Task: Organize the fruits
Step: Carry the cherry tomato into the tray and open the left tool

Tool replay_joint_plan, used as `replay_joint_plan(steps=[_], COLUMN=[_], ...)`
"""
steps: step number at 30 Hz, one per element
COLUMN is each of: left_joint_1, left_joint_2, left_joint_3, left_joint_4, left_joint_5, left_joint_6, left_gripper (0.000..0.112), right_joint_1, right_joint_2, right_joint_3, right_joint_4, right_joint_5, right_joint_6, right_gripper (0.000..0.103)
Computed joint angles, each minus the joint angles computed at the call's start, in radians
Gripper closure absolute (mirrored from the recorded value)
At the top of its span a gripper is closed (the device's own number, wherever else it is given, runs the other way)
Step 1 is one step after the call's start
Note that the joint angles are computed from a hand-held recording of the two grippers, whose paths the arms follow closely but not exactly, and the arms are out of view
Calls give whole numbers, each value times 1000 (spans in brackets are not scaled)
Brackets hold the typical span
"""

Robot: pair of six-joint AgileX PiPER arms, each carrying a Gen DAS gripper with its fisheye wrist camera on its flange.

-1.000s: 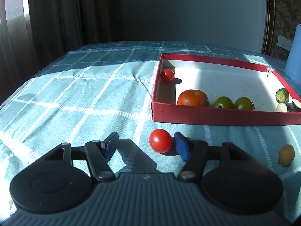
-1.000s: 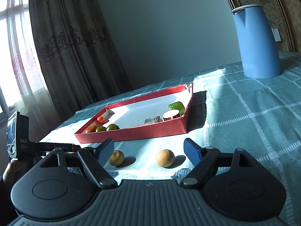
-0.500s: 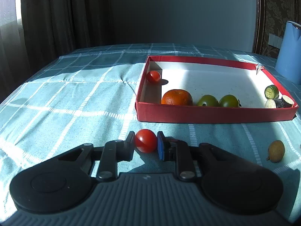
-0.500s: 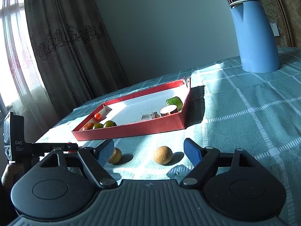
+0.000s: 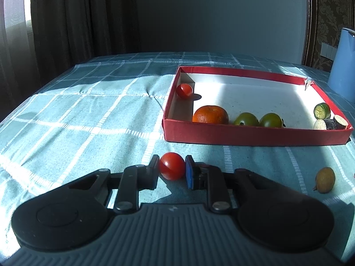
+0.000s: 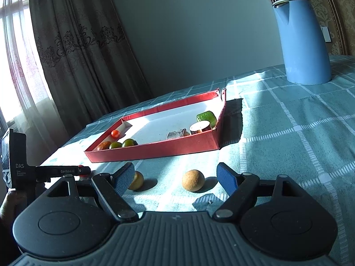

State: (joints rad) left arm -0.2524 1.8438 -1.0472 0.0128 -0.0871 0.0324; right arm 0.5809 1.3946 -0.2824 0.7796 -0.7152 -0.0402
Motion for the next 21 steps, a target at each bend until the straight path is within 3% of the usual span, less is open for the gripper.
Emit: replay_joint_plan(steps=[4, 8, 13, 15, 17, 21], left_joint_1=[-2, -3, -4, -5, -11, -20], left_joint_2=[-2, -6, -11, -19, -30, -52], left_joint_3=[6, 13, 14, 21, 24, 12], left_joint_4=[-75, -103, -166, -181, -262, -280], left_joint_5=[-9, -19, -21, -29, -36, -28], left_joint_6=[71, 97, 159, 177, 262, 281], left_gripper=[90, 90, 90, 90, 90, 90], right_joint_1=[21, 87, 119, 123, 134, 116], right_joint_2=[-2, 32, 106, 127, 144, 142], right_joint_3=[-38, -132, -253, -280, -303, -301], right_joint_4=[-8, 281, 651, 732, 798, 798], right_joint_5=[81, 142, 155, 141, 117, 137], right_joint_6=[-121, -451, -833, -913, -973, -970], right_gripper=[22, 22, 20, 8, 3, 2])
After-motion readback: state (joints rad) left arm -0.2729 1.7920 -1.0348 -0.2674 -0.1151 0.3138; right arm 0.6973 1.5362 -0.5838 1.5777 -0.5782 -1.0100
